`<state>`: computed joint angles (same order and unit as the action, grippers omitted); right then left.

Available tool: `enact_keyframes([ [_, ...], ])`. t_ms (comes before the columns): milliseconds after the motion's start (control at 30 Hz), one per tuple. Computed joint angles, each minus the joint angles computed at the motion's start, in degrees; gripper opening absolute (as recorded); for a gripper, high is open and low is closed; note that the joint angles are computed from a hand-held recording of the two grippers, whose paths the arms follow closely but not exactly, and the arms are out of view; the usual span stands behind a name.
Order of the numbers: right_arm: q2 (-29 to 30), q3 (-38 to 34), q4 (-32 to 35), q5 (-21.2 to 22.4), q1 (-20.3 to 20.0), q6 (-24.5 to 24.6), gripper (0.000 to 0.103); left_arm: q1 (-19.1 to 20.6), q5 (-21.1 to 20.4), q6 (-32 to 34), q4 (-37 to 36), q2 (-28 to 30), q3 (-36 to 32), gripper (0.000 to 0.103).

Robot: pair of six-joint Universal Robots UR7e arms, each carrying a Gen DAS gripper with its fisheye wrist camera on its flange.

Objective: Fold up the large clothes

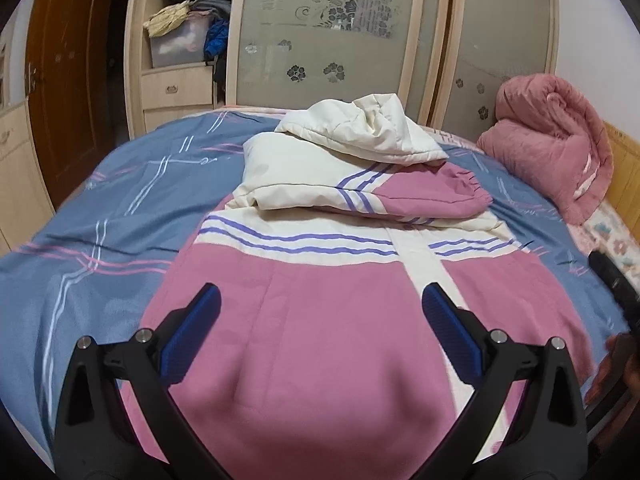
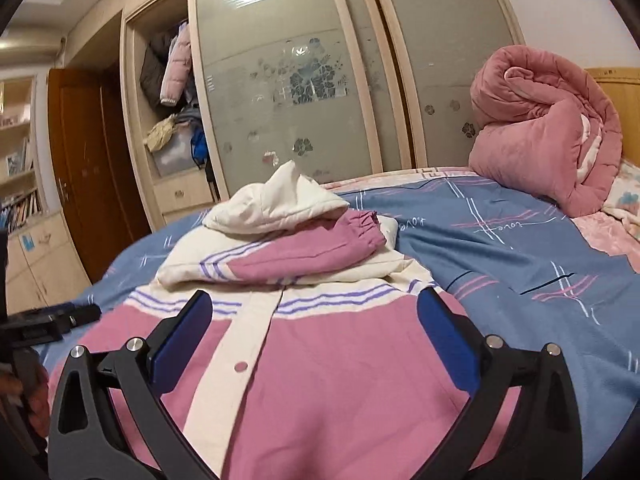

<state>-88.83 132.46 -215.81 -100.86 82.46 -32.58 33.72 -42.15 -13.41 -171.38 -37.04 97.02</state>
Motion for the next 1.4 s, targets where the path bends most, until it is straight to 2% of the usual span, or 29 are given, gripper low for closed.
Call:
enact_keyframes([
  [133, 0.2, 1.3, -2.9, -0.6, 0.7, -4.2, 0.102, -0.9, 1.5, 0.5, -1.1, 0.1, 0.9, 0.101],
  [267, -0.4, 1.6, -1.7, -0.4, 0.3, -3.0, 0.102, -1.4, 3.4, 1.7, -0.7, 0.9, 1.3, 0.101],
  [733, -0.6, 2.2, -1.2, -0.5, 1.0, -2.0, 0.102, -1.9, 5.1, 3.5, -0.5, 2.0, 1.4, 0.101],
  [933, -0.7, 2.1, -1.8, -0.1, 0.6, -0.5, 0.102, -2.7, 7.2, 12.5, -6.3, 3.6, 1.1, 0.101],
  [1033, -0.8, 1.8, -1.9, 0.5, 0.1, 1.2, 0.102, -2.4, 5.1, 15.2, -7.0, 3.5, 0.5, 0.101],
  [1133, -1.0, 1.0, -0.6, 1.0, -0.4, 3.6, 0.102, -0.4, -0.6, 9.3, -1.1, 1.7, -1.5, 0.101],
  [1167, -1.1, 0.7, 0.1, 1.4, -0.6, 4.7, 0.102, 0.6, -3.7, 5.4, 2.6, 1.0, -3.1, 0.101],
  [1233, -1.3, 0.1, 1.1, 2.0, -1.1, 6.3, 0.102, 2.2, -8.5, 1.2, 5.4, 0.8, -5.8, 0.101],
  [1300, -1.3, -0.4, 2.1, 2.3, -1.3, 7.6, 0.102, 3.5, -12.1, 0.8, 7.9, 2.7, -11.2, 0.101],
  [1400, -1.2, -1.2, 3.4, 2.8, -1.7, 9.3, 0.102, 5.1, -14.9, 0.4, 12.8, 7.2, -21.0, 0.101],
])
